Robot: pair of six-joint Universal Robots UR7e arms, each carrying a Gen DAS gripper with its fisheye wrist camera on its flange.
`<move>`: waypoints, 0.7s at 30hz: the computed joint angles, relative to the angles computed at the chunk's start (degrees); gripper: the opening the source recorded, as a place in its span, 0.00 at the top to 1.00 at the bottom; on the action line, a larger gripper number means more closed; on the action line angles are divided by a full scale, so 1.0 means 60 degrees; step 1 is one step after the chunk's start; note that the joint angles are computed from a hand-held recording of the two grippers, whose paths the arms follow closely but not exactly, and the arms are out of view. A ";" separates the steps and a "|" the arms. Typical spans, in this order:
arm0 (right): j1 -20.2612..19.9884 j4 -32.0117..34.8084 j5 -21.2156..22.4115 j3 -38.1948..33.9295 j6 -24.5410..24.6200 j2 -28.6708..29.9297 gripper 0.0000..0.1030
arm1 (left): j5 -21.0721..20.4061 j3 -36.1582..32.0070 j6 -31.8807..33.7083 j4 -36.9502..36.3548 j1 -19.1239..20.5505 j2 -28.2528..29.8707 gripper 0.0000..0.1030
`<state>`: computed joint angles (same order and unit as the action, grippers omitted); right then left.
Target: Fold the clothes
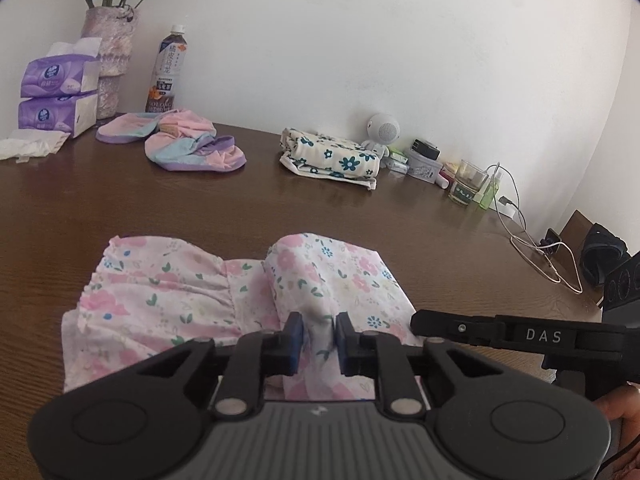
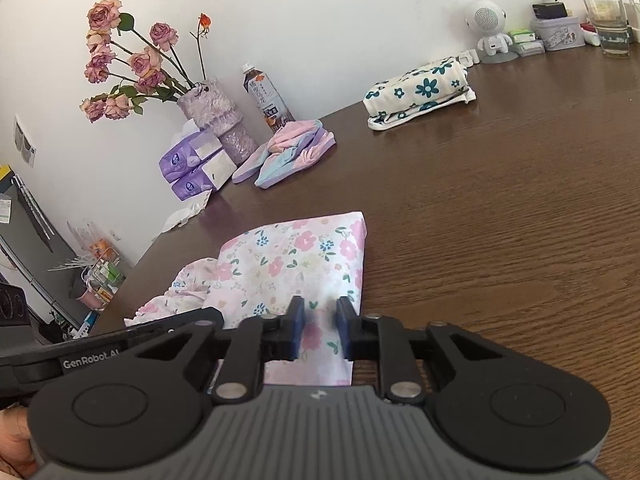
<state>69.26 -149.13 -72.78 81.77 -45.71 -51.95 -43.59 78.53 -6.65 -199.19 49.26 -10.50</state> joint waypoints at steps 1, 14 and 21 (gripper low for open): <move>-0.0005 0.0026 0.0030 0.0003 -0.0034 -0.0013 0.84 | 0.0013 -0.0049 0.0073 -0.0096 -0.0004 0.0024 0.55; 0.0246 0.0370 0.0010 -0.0837 0.0124 0.0432 0.82 | -0.0374 -0.0620 -0.0090 0.0147 0.0321 0.0102 0.41; 0.0542 0.0600 -0.0495 -0.2227 0.0950 0.1288 0.69 | -0.0539 -0.1442 -0.0492 0.0519 0.0674 0.0295 0.46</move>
<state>72.52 -145.53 -75.75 68.41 -40.01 -44.22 -46.83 69.88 -9.60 -196.08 53.31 -8.74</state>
